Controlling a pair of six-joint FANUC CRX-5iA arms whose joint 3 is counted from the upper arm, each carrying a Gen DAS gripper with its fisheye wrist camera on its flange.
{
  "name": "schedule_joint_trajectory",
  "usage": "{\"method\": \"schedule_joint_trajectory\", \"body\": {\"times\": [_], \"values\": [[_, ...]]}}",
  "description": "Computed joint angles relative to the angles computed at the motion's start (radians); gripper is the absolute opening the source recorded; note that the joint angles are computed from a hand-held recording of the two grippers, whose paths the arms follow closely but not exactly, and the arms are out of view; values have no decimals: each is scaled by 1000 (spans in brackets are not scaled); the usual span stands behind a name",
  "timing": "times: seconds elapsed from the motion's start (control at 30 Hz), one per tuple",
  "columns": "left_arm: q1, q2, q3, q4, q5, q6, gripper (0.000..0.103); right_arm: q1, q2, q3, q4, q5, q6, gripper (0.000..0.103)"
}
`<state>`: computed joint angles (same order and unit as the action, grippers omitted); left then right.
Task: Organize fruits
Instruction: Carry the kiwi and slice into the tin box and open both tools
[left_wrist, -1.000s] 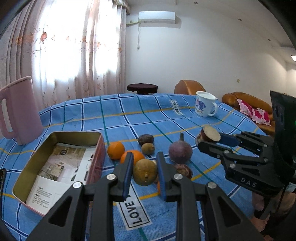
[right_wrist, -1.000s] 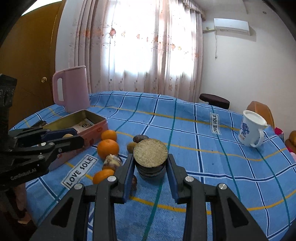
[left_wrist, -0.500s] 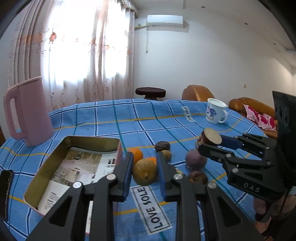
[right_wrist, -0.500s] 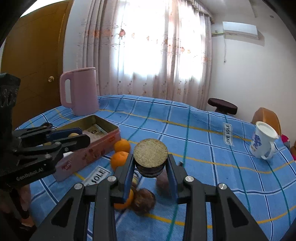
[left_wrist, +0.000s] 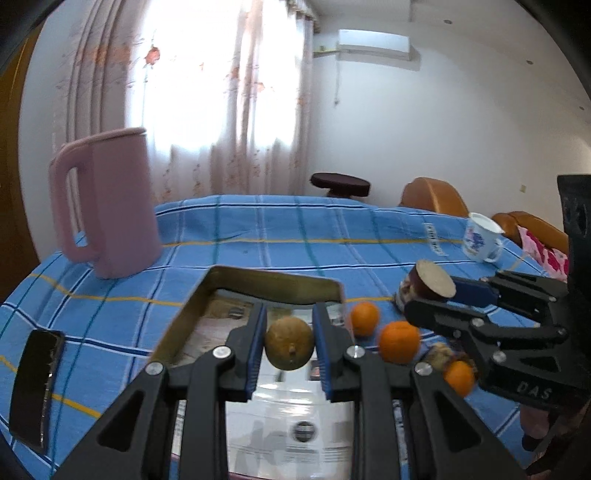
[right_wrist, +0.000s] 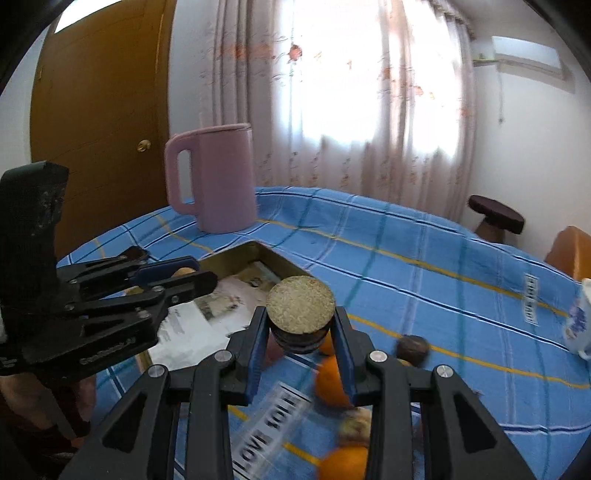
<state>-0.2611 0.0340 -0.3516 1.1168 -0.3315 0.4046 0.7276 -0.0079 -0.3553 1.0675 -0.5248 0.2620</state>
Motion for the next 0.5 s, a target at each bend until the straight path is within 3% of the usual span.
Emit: {"method": "schedule_joint_trajectory", "body": {"times": [0.5], "values": [[106, 96, 121, -249, -66, 243, 27, 32, 203, 262, -361, -47, 348, 36]]}}
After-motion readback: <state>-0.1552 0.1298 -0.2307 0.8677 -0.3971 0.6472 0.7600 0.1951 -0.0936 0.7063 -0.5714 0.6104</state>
